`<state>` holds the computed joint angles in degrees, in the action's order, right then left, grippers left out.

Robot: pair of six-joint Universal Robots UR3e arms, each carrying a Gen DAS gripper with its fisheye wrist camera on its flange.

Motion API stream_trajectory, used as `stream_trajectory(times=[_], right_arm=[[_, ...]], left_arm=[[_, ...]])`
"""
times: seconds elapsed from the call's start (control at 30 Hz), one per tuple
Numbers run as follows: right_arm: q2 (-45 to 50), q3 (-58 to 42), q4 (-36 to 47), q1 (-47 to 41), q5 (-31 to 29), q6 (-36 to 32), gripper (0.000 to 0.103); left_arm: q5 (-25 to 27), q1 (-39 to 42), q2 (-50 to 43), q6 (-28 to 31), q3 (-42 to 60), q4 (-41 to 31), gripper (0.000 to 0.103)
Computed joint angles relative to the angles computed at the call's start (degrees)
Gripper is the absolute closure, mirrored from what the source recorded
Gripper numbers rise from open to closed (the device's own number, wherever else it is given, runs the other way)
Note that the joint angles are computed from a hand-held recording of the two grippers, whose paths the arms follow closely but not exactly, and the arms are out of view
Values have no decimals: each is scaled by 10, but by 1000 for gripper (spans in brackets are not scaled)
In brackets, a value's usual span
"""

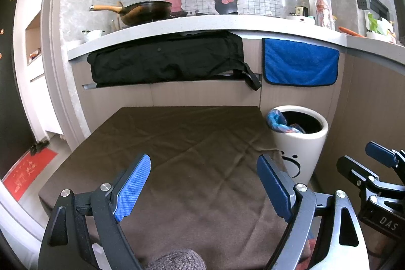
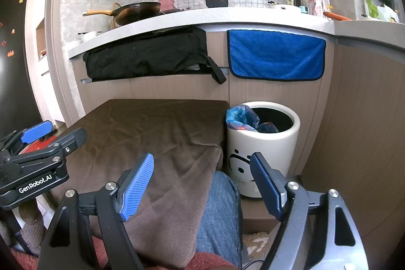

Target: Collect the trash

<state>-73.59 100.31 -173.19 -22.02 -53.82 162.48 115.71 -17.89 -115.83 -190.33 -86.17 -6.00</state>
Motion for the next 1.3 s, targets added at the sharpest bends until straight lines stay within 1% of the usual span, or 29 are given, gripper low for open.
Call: stream_trajectory(times=[0.8, 1.3], right_arm=[[6, -9, 4, -1, 2, -3, 27], [8, -17, 7, -2, 2, -3, 27]], left_arm=[[1, -2, -2, -4, 3, -3, 17], [19, -27, -20, -16, 22, -1, 17]])
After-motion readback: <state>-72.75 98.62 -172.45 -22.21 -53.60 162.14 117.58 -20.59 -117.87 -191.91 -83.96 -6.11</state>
